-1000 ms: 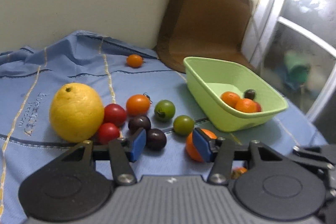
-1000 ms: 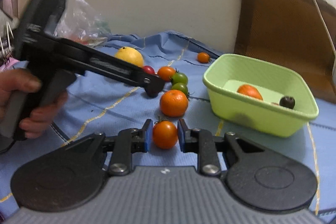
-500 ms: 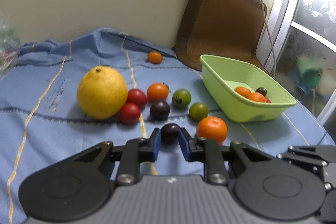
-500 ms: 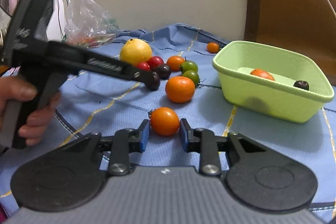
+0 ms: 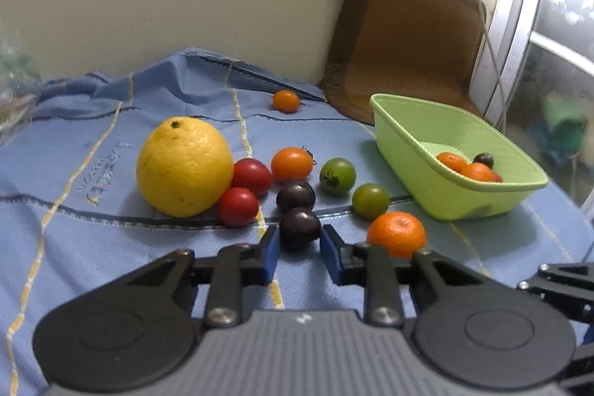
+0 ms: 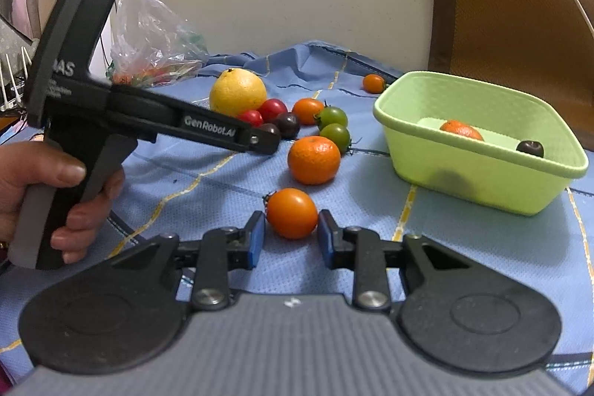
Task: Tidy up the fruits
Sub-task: 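Grasp a dark tomato with the left gripper while the right gripper holds its tomato, then release both tomatoes into the green basin and withdraw both grippers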
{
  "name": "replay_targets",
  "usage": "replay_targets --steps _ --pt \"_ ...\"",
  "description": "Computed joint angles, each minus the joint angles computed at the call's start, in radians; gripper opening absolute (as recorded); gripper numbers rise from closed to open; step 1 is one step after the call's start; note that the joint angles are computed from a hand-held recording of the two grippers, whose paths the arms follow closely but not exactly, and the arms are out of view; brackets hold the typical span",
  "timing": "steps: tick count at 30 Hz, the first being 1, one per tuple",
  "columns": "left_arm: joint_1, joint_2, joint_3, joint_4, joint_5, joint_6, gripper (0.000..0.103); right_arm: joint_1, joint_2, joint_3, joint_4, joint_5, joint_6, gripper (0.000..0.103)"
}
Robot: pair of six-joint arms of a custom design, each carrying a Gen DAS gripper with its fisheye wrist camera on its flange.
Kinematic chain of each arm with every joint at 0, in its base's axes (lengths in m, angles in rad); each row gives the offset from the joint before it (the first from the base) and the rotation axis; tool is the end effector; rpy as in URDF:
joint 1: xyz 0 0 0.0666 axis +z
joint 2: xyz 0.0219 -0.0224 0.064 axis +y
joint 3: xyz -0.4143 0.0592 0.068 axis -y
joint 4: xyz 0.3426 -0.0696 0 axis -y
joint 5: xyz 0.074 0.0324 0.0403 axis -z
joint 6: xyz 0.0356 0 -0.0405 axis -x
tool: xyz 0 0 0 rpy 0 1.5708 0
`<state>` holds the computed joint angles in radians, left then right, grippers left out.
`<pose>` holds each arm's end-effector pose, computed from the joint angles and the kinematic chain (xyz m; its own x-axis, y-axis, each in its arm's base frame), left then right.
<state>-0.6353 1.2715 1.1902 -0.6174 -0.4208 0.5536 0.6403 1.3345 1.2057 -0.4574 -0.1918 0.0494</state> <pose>0.3204 -0.2186 0.4501 -0.5928 -0.1592 -0.7895 -0.0256 0.9835 -0.1791 0.3341 0.2569 0.4449 -0.4078 -0.3643 -0.8372 -0.7349 0.6752 0.0642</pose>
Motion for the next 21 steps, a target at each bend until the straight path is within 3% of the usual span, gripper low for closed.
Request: replay_targets --steps 13,21 --pt "-0.052 -0.090 -0.034 0.066 0.082 0.007 0.024 -0.027 -0.075 -0.068 0.087 -0.018 -0.068 0.032" --pt "-0.038 0.041 0.128 0.098 0.192 -0.087 0.025 -0.097 -0.088 -0.077 0.229 0.063 -0.098 0.032"
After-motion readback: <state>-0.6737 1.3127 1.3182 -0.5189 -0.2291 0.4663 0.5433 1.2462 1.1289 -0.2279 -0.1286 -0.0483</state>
